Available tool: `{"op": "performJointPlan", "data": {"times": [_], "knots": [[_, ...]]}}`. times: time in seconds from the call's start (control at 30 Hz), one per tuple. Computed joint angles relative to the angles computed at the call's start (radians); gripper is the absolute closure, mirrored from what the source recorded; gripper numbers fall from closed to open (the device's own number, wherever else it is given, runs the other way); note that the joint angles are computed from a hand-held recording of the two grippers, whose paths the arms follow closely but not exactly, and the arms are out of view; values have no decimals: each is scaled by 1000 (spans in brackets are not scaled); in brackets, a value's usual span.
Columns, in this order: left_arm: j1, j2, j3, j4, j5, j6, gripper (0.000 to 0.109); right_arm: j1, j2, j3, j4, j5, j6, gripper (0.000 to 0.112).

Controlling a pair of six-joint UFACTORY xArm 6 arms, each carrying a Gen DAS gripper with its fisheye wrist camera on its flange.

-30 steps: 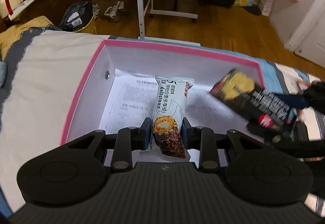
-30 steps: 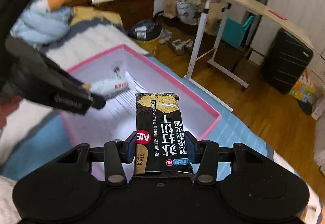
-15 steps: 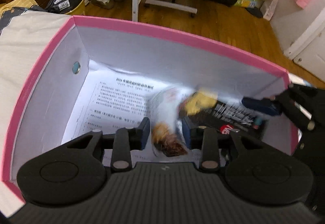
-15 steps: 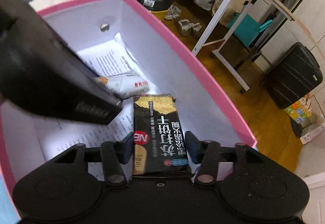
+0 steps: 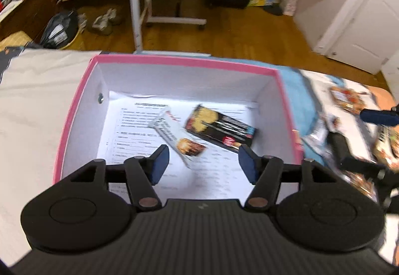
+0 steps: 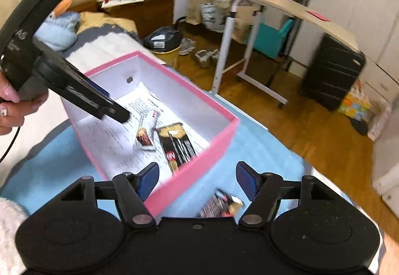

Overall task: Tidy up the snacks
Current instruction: 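Grasp the black pouch with the left tool while the right grasps a white wafer bar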

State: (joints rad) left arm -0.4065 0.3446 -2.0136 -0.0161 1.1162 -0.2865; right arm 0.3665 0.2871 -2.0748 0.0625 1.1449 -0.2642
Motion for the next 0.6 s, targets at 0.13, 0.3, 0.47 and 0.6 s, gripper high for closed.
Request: {"op": "performJointPlan", "data": {"times": [0.13, 0.3, 0.47, 0.6], "knots": [[-29, -110, 108, 32, -17, -21, 41, -47, -184, 200, -16, -52, 28, 34], [-110, -129, 90, 165, 38, -57, 39, -105, -354, 381, -14, -59, 76, 34], [-192, -134, 65, 135, 24, -19, 31, -136, -539, 593, 28, -132, 62, 24], [-259, -87, -2, 95, 46, 28, 27, -136, -663, 742, 14, -201, 63, 23]]}}
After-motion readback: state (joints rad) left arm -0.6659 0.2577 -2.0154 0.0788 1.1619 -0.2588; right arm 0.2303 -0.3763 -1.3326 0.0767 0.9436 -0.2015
